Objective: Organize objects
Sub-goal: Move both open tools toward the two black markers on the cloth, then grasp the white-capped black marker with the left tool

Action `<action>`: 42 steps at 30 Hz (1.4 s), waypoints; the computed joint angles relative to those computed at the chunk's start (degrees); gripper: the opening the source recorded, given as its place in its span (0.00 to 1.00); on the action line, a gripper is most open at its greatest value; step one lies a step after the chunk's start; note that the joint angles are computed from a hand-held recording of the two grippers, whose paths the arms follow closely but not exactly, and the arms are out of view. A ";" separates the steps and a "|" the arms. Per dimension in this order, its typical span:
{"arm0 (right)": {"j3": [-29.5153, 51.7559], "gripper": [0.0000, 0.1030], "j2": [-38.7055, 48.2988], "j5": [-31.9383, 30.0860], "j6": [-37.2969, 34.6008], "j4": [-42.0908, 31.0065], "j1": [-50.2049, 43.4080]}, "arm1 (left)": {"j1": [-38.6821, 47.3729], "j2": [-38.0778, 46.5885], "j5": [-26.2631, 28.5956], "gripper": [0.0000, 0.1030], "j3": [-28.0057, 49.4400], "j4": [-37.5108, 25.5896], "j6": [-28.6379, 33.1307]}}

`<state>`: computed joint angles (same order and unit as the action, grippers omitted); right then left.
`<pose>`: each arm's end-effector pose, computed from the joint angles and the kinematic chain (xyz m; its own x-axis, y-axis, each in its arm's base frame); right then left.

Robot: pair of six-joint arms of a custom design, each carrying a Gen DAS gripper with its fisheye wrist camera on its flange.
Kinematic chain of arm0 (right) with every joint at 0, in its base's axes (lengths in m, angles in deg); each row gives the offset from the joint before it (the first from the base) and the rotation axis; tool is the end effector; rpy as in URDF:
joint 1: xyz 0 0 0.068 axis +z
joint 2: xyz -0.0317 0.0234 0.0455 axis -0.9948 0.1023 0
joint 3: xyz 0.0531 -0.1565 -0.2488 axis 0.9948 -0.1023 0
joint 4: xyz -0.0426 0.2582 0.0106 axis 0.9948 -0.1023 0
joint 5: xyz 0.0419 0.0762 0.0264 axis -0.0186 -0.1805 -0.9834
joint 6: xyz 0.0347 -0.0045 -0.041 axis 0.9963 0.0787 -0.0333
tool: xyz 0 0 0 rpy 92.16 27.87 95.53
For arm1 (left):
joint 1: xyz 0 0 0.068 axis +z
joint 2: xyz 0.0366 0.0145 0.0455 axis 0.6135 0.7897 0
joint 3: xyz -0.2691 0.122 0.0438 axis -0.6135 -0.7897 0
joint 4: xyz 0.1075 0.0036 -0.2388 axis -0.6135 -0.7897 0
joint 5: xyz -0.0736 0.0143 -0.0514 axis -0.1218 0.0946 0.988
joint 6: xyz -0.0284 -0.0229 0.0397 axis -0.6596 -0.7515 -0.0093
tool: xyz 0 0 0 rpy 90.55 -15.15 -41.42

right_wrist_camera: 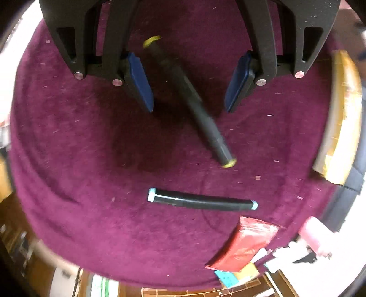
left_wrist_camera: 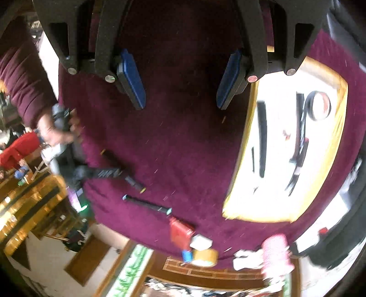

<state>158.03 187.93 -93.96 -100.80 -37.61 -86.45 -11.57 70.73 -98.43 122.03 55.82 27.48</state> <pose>0.4499 -0.0093 0.1165 -0.8534 -0.4263 -0.3000 -0.4763 0.8715 0.1165 0.1697 -0.1867 0.2166 -0.8939 -0.2068 -0.3977 -0.1057 0.9595 -0.2611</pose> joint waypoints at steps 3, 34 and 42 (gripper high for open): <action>-3.73 0.62 -1.73 1.06 2.21 4.17 0.08 | 4.64 4.70 -0.09 0.56 6.77 0.21 11.29; -26.85 0.62 -21.68 -3.58 13.64 11.46 -11.54 | 18.59 54.44 20.76 0.12 54.63 -8.57 60.50; -25.64 0.62 -17.96 12.15 5.47 23.33 1.15 | 18.23 53.82 21.30 0.37 49.83 1.33 55.31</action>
<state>132.38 169.98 -81.81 -95.33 -14.28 -85.31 6.66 124.55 -77.14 171.86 57.15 82.79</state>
